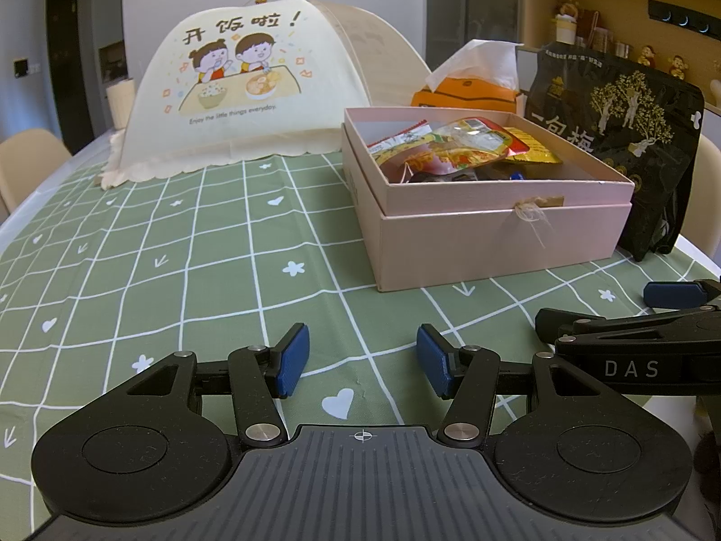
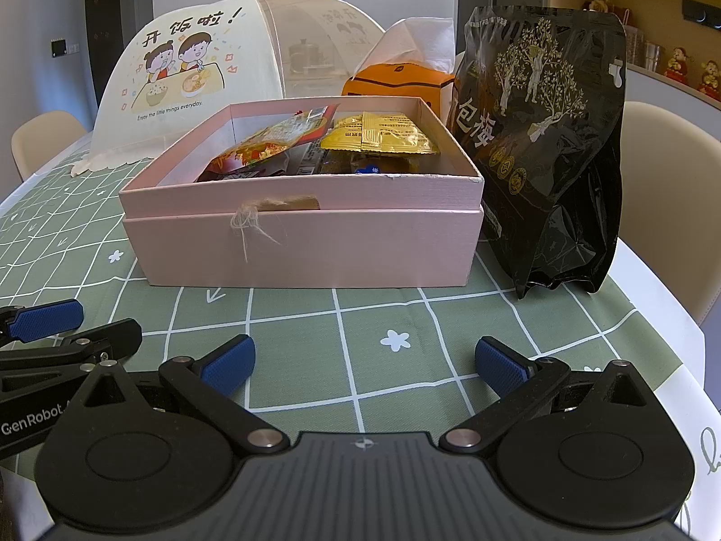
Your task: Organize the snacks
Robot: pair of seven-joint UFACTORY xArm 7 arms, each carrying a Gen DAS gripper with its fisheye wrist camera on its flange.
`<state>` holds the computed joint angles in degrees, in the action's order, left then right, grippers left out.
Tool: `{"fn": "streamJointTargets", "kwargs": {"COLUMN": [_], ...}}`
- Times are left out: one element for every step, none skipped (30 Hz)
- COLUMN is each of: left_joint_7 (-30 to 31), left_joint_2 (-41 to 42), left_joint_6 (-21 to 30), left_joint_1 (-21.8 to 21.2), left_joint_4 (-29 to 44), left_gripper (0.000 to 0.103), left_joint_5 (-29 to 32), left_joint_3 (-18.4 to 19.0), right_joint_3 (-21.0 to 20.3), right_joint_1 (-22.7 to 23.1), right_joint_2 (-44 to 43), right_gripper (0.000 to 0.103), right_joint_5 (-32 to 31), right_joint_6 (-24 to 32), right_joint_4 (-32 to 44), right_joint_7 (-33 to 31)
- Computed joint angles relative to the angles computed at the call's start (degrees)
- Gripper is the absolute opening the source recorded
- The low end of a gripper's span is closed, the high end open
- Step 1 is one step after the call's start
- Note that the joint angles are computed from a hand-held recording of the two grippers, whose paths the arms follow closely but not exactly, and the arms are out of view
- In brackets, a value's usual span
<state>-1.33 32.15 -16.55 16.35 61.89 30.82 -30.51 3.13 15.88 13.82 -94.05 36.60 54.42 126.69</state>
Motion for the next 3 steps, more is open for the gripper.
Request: {"fn": "streamJointTargets", "kwargs": {"left_joint_7": [0.0, -0.1, -0.1], "left_joint_2": [0.0, 0.1, 0.1], "left_joint_6": [0.0, 0.0, 0.0], "left_joint_1": [0.0, 0.1, 0.1], "left_joint_4": [0.0, 0.0, 0.0], "left_gripper": [0.060, 0.060, 0.060], "left_joint_5": [0.0, 0.1, 0.1], "left_joint_3": [0.0, -0.1, -0.1], "right_joint_3": [0.0, 0.0, 0.0], "right_joint_1": [0.0, 0.0, 0.0], "right_joint_2": [0.0, 0.0, 0.0], "right_gripper": [0.103, 0.103, 0.103], "right_joint_5": [0.0, 0.0, 0.0], "right_joint_6": [0.0, 0.0, 0.0], "right_joint_4": [0.0, 0.0, 0.0], "right_joint_7": [0.0, 0.0, 0.0]}}
